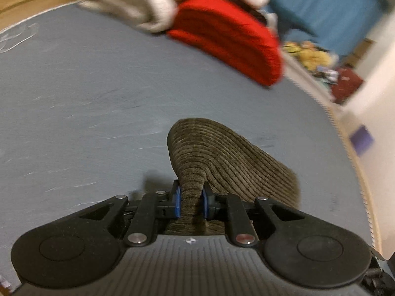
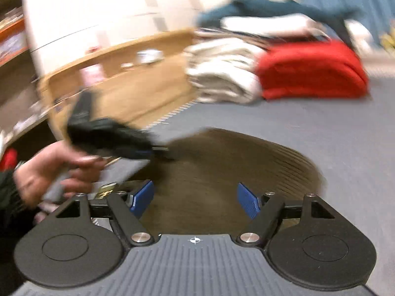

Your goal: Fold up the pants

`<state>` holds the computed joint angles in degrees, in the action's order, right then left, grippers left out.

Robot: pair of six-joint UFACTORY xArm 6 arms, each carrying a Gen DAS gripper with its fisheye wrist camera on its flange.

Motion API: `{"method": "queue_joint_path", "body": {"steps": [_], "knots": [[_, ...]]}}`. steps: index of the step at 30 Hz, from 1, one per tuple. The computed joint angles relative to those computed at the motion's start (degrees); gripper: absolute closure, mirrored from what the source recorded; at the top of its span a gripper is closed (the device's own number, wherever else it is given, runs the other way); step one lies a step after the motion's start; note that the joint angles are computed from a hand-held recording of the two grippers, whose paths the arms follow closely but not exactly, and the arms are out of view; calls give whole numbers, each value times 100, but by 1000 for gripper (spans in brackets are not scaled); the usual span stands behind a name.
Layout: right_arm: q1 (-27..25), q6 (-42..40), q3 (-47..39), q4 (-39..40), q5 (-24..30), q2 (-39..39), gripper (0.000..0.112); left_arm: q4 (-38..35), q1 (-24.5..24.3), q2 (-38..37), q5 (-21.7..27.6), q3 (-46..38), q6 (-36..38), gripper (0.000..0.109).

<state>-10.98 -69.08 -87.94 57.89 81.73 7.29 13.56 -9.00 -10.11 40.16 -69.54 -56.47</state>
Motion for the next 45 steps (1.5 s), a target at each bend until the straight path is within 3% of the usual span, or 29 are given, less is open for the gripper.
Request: {"method": "queue_joint_path", "body": {"steps": [1, 2, 4, 6, 10, 15, 19, 20, 24, 26, 28, 30, 35, 42, 45], "knots": [[72, 169, 106, -160, -315, -22, 35, 9, 81, -57, 196, 27, -99, 69], [176, 400, 139, -408, -663, 2, 33, 100, 173, -119, 338, 76, -271, 61], [383, 869, 253, -937, -1180, 69, 30, -56, 359, -172, 303, 172, -289, 34], [469, 1541, 73, -1355, -1108, 346, 27, -586, 493, -122, 181, 232, 95, 23], [590, 2447, -201, -1778, -858, 807, 26, -1157, 549, 284, 412, -38, 699, 15], [659, 2747, -83, -1756, -691, 892, 23, -1731, 561, 595, 582, -44, 1234, 15], [702, 2793, -245, -1691, -561, 1099, 26, -2210, 636, 705, 322, 91, 1576, 15], [693, 2771, -306, -1675, -503, 1138, 32, -2292, 658, 708, 286, 122, 1624, 16], [729, 2506, -194, -1623, -657, 1027, 69, -2218, 586, 707, 125, 161, 1738, 35], [730, 2358, -33, -1502, -876, 847, 74, -2008, 512, 685, 58, 144, 1768, 45], [684, 2203, 28, -1304, -950, 699, 76, -2049, 398, 654, -149, 132, 1691, 58], [570, 2137, -66, -1125, -883, 661, 76, -2199, 287, 720, -395, 74, 1826, 62], [64, 2019, -540, -892, -656, 727, 77, -2248, -154, 1349, -636, -670, 2102, 64], [-677, 1740, -1571, -993, -732, 1280, 77, -2336, -830, 2585, -781, -2257, 2383, 68], [-950, 1721, -2196, -1013, -803, 1700, 77, -1888, -1133, 2936, -945, -2670, 2458, 68]]}}
